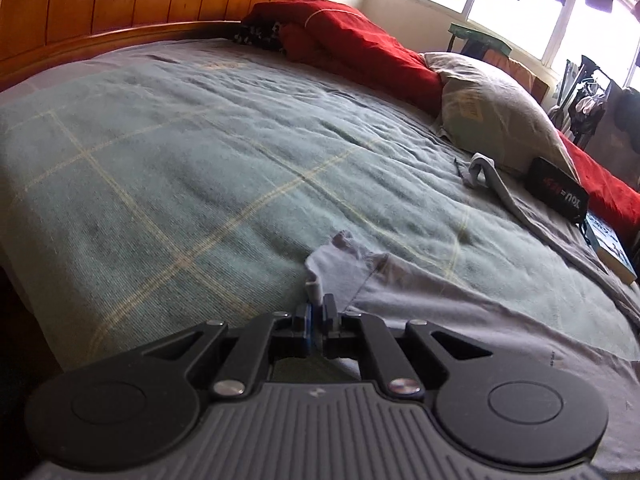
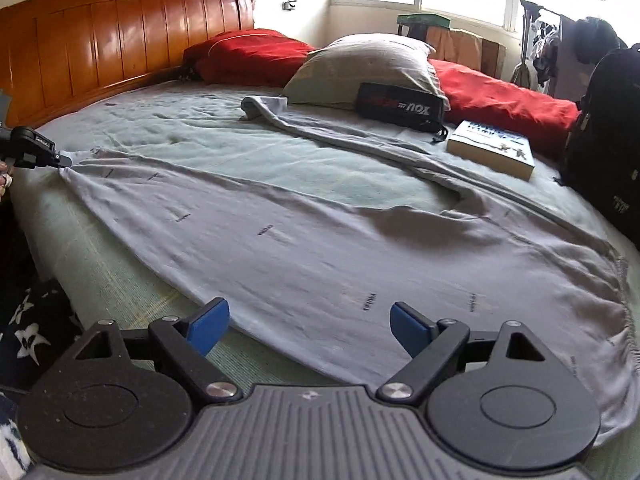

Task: Fold clothes
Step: 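Pull the hem outward with the left gripper and open it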

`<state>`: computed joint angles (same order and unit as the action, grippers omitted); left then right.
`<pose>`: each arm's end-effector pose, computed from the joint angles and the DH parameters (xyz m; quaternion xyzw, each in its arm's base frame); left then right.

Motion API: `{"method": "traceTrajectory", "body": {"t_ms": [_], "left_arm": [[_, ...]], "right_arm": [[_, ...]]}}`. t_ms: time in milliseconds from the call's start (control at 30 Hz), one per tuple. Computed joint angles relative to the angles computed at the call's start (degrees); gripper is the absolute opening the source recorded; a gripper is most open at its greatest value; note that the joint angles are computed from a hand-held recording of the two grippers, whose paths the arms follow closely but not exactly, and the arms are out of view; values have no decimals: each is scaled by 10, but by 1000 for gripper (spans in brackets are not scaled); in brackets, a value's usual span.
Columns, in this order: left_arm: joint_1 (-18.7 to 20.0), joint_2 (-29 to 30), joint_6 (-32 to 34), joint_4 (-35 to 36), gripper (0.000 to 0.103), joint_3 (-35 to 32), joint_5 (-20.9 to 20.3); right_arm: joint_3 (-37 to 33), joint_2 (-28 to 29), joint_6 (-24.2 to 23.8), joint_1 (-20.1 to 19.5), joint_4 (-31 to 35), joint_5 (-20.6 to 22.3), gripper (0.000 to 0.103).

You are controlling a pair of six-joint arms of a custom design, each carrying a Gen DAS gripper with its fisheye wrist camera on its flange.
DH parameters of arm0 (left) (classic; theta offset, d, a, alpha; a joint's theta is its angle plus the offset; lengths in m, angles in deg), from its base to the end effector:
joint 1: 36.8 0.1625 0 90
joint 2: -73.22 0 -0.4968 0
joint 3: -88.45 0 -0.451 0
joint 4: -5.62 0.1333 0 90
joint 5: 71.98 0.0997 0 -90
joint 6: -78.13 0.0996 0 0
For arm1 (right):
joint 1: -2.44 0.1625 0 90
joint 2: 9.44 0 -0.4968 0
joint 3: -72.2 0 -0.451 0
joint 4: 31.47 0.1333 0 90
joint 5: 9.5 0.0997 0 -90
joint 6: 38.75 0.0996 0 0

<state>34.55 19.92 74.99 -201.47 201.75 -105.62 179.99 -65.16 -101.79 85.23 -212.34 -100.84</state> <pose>0.0057 -0.6593 0.2240 -0.1191 0.7977 -0.4920 0.3277 0.0424 -0.7081 0.2021 0.4381 -0.8352 0.2653 0.2001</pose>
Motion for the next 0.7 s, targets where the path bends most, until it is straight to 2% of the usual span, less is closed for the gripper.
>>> {"method": "traceTrajectory", "body": {"t_ms": [33,167,267,300,367,433,467,500,600,667,700], "left_arm": [[-1,-1,2,2,12,-1,10],[-13,0,36,-12,11,-5,43],[-31,14,105,-33,17,-15,51],[-37,21,133,-40,19,-19,45],[-50,35,195,-53,36,-28,24],[-53,43,227,-33,48,-33,-18],[-53,47,238,-16,49,-37,-42],[-52,49,239,10,50,-42,-65],[-29,50,151,121,51,-64,-113],[-14,54,112,128,50,-74,-111],[-6,57,119,105,50,-77,-114]], "right_arm": [[0,0,8,0,2,3,91],[9,-4,19,-1,-2,11,91],[10,-2,31,-3,-13,10,93],[8,2,38,-3,-21,5,94],[5,7,52,-1,-31,-6,94],[3,8,65,-2,-33,-6,94],[2,8,69,-3,-32,-4,94],[2,8,72,-4,-33,-4,95],[5,9,73,-2,-47,-15,95],[9,8,71,-2,-60,-21,96],[9,7,72,-3,-62,-21,97]]}}
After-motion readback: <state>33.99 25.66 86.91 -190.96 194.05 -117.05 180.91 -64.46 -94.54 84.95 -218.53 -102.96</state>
